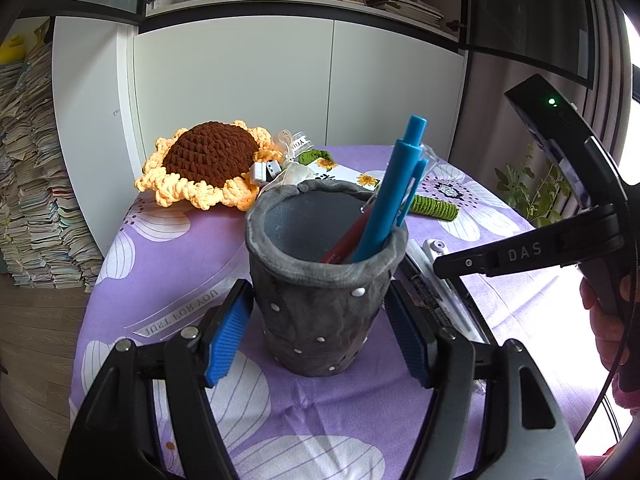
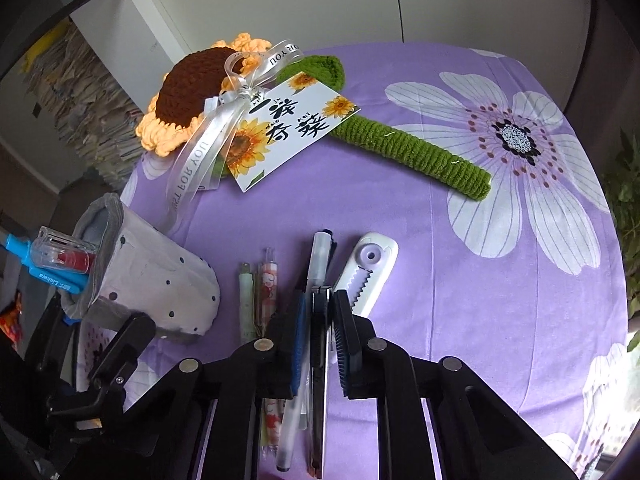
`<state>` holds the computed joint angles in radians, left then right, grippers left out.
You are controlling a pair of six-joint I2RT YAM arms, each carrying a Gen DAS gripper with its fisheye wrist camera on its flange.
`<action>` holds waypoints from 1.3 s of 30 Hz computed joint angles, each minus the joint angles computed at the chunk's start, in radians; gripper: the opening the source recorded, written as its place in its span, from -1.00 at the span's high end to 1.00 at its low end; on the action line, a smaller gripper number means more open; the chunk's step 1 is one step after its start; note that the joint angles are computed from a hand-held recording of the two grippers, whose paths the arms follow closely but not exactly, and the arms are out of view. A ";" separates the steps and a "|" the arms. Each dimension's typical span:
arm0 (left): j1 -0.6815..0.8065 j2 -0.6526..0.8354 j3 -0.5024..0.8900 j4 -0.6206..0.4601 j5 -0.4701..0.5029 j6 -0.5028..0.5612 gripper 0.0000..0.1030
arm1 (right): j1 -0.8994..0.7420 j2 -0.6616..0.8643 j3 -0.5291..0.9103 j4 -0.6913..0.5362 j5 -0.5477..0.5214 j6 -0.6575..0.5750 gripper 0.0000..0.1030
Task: Organize stationery
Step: 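Grasp a black marker with the right gripper, then lower the black marker into the grey cup and open the right gripper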
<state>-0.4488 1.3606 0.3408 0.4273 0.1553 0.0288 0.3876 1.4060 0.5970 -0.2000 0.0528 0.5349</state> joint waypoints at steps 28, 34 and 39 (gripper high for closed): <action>-0.003 0.001 0.000 0.001 -0.003 -0.002 -0.31 | 0.300 -0.366 0.167 0.021 0.333 -0.125 0.76; -0.003 0.001 0.000 -0.001 0.002 -0.002 -0.31 | 0.308 -0.231 0.199 0.162 0.320 -0.186 0.77; -0.004 0.003 0.002 -0.001 0.002 0.000 -0.31 | 0.280 -0.181 0.169 0.191 0.272 -0.168 0.76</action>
